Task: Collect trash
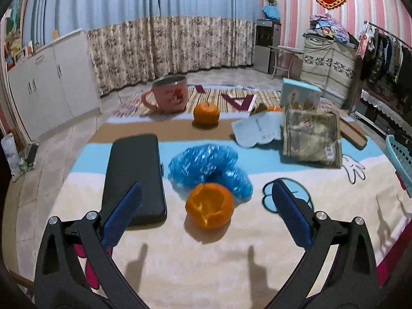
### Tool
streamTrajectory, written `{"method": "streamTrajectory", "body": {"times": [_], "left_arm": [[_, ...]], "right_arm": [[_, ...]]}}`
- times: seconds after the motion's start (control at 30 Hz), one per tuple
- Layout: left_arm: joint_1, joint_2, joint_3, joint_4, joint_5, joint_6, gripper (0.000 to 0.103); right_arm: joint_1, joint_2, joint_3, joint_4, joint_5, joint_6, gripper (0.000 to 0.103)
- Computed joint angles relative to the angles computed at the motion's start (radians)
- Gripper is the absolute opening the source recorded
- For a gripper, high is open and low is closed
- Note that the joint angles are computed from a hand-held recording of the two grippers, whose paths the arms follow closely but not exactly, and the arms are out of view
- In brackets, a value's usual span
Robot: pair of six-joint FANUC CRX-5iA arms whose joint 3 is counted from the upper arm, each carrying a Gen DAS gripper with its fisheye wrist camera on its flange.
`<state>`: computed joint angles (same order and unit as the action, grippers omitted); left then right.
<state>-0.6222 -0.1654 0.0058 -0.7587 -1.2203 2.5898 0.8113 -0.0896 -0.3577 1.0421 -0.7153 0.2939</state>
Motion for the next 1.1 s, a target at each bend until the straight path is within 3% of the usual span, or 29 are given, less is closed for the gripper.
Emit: {"method": "streamTrajectory", "body": {"times": [0.3,0.5,0.6,0.73,1.1], "left_arm": [[0.056,0.002,-0.04,0.079,0.065,-0.026,0.095],[0.15,-0.02,-0.089,0.212,0.145,-0.096,0.072],[0.189,-0.019,-0.106,0.282,0.183,-0.162,0.051],[0.186,-0.022,-0.107,0.277,0.189,-0.178,0.043],[0.133,-0.041,-0.032,0.153,0.109,-0.138,0.042]], "right_arm": [[0.019,0.049,0.043,-0.051,-0.017,0.049,0.099],[0.025,0.078,0.073,-0.101,-0.01,0.104,0.099],[0.028,0.097,0.094,-0.125,-0.01,0.133,0.099],[0.032,0.125,0.128,-0.184,0.002,0.197,0.099],[0.038,0.203,0.254,-0.39,0.026,0.41,0.098]]}}
